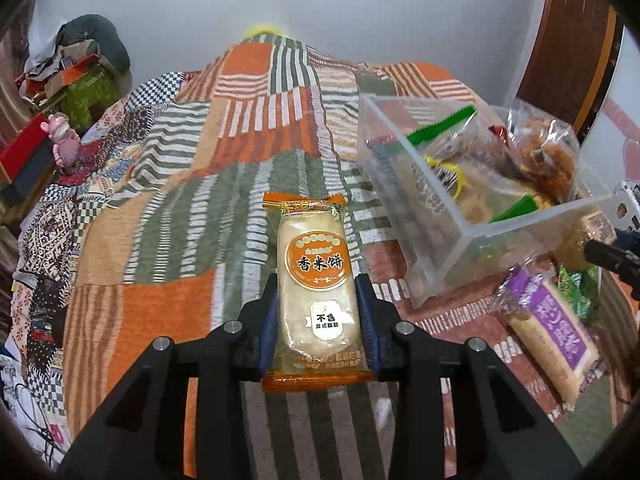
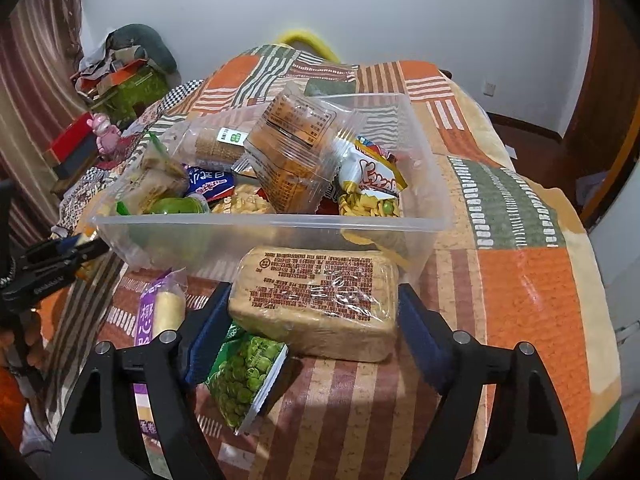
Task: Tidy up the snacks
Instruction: 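Grasp the orange-labelled cake pack with the left tool while the right tool grasps the bread loaf pack, then carry the cake pack and bread loaf pack over the box and release both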
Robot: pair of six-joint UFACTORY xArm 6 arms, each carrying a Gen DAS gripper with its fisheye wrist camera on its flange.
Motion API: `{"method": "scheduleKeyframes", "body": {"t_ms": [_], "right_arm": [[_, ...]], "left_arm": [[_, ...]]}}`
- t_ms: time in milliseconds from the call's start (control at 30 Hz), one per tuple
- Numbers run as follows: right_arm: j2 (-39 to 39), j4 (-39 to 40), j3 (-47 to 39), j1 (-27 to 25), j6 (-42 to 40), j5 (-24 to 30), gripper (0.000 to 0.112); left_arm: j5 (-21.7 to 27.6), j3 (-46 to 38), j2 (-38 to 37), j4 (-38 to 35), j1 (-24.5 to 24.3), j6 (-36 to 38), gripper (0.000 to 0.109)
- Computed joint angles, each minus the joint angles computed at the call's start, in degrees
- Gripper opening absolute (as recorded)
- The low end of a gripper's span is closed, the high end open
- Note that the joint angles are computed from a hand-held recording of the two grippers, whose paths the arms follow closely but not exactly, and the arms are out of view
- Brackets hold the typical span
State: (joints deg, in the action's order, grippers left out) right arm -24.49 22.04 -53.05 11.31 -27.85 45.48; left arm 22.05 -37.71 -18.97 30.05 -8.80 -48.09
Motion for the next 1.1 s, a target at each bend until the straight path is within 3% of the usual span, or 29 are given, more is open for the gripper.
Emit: {"method": "scheduleKeyframes", "body": {"t_ms": [533, 1100], "right_arm": [[-3.5, 5.4, -1.6, -3.6, -3.4, 1.4, 0.077], [1.8, 9.3, -8.6, -2.0, -5.4, -5.6, 0.077]], "left_arm": [[5.3, -4.9, -6.3, 5.0, -5.4, -3.9, 0.036], [2.8, -18.4, 6.1, 4.5, -9.7, -2.4, 0.036]]}}
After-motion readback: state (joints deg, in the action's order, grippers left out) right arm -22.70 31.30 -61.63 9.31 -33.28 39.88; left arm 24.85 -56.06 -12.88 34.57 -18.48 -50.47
